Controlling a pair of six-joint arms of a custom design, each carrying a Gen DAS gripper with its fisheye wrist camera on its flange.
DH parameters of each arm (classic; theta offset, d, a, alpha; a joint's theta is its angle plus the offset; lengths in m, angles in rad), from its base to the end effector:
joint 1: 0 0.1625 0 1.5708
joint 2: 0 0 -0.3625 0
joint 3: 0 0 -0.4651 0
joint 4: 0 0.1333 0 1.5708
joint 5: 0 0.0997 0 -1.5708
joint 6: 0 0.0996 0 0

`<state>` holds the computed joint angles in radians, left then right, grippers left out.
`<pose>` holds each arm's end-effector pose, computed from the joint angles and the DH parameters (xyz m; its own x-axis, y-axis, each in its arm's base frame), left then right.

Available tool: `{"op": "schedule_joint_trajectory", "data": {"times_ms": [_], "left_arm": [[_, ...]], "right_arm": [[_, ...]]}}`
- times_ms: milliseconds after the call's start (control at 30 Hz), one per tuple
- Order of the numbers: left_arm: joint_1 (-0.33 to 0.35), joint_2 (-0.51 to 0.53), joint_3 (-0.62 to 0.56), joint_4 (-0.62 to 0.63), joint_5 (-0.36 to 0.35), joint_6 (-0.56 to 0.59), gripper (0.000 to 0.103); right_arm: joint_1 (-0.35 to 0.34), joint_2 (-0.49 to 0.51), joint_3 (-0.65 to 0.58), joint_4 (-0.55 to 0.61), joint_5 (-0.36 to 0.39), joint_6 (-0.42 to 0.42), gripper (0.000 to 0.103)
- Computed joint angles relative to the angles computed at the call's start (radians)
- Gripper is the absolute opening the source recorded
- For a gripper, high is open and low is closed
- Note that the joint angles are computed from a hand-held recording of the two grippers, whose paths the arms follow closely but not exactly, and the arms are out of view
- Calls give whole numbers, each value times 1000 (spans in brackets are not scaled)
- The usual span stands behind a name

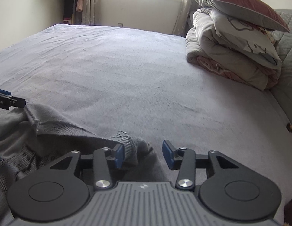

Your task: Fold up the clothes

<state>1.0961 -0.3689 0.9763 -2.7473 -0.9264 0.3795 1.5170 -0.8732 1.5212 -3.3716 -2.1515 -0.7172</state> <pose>-0.2153 -0.8415 0.0144 -0.6553 0.3495 -0.6697 0.6759 0.6672 -0.3131 0.0398 -0.7234 0.2169 -0.6232 0.1448 0.7685 -0.5146 0.6641 -0.5424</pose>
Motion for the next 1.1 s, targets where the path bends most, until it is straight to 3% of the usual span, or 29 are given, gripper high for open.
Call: {"op": "schedule_joint_trajectory", "data": {"times_ms": [233, 500, 800, 1000, 1067, 1100], "left_arm": [[-14, -174, 232, 22, -31, -53, 78], [-18, -363, 504, 31, -92, -116, 79], [-11, -555, 778, -1, -214, -204, 79], [0, -618, 882, -60, -248, -248, 80], [0, -628, 906, -87, -240, -241, 80], [0, -634, 916, -100, -237, -237, 80]], "right_arm": [[15, -74, 108, 13, -33, 24, 49], [-9, -157, 235, -10, -55, 84, 50], [-66, -250, 369, 4, -25, 255, 50], [-83, -257, 403, 14, 18, 369, 49], [-81, -242, 402, 5, 10, 382, 41], [-80, -236, 404, -5, 10, 386, 25]]}}
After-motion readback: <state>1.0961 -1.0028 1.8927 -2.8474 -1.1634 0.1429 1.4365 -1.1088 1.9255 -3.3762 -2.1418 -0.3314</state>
